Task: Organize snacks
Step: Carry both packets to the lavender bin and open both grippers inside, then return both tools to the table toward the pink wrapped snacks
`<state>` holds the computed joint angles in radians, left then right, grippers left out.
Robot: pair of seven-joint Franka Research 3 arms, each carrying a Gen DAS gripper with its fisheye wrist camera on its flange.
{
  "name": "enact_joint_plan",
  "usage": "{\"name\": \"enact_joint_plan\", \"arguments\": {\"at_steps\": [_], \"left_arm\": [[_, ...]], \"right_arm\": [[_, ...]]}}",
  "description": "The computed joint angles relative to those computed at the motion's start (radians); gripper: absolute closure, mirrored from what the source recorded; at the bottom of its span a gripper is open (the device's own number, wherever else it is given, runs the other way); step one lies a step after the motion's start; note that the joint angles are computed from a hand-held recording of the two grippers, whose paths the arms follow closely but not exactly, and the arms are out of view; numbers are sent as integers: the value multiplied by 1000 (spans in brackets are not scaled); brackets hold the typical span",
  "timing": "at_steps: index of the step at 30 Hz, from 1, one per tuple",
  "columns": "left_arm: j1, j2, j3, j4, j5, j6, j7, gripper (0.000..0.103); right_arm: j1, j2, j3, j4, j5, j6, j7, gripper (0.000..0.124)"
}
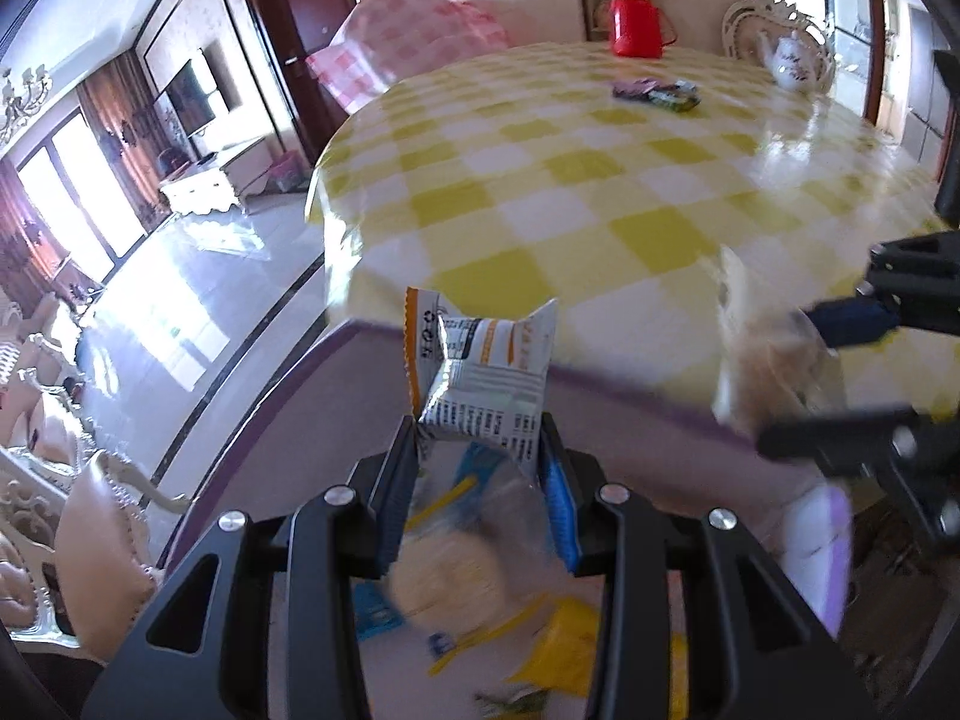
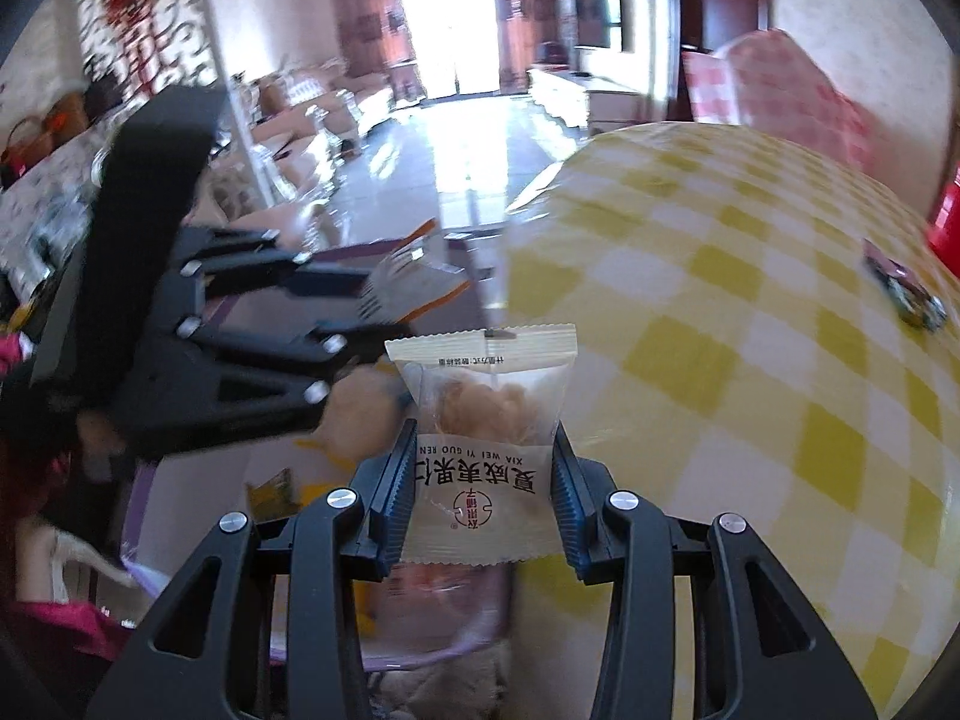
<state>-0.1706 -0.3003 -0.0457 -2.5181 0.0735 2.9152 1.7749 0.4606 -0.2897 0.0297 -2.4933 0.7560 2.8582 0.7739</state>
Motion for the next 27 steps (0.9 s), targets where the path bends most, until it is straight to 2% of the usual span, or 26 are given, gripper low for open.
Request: {"name": "enact_joint_plan", "arguments": {"at_steps": [5, 6, 7, 8, 9, 13, 14, 18, 20, 22, 25, 27], "left_arm": [[48, -24, -3, -34, 44, -39, 0, 59], [50, -22, 6, -31, 45, -59, 9, 50], [65, -22, -1, -31, 55, -62, -5, 34], [106, -23, -29, -37, 95, -42, -58, 26], [153, -29, -59, -40, 142, -19, -129, 17], [204, -4, -97, 10, 217, 2, -288, 7], [177, 7, -80, 27, 199, 22, -303, 7], [-45, 116, 19, 165, -78, 49, -183, 2], [-103, 194, 14, 261, -209, 28, -108, 2], [-136, 298, -23, 394, -332, -18, -38, 2], [-145, 455, -88, 576, -302, -31, -92, 2], [-184, 560, -85, 688, -193, -18, -200, 2]], "right_arm": [[59, 0, 1, -3, 54, -59, -94, 79], [68, -1, -5, 1, 75, -80, -122, 76], [68, -5, -9, 5, 89, -102, -138, 63], [64, -5, -18, 11, 111, -110, -161, 50], [62, -17, -25, 8, 149, -101, -183, 48], [10, -47, -44, 5, 204, -65, -186, 48], [-7, -47, -50, 6, 207, -45, -181, 48], [-124, -37, -52, -4, 125, 52, -46, 48], [-191, -22, -55, -8, 45, 92, 40, 46], [-250, -8, -67, -9, -26, 109, 116, 45], [-290, 37, -144, 20, -39, 108, 136, 45], [-315, 94, -197, 72, -1, 83, 129, 45]]}}
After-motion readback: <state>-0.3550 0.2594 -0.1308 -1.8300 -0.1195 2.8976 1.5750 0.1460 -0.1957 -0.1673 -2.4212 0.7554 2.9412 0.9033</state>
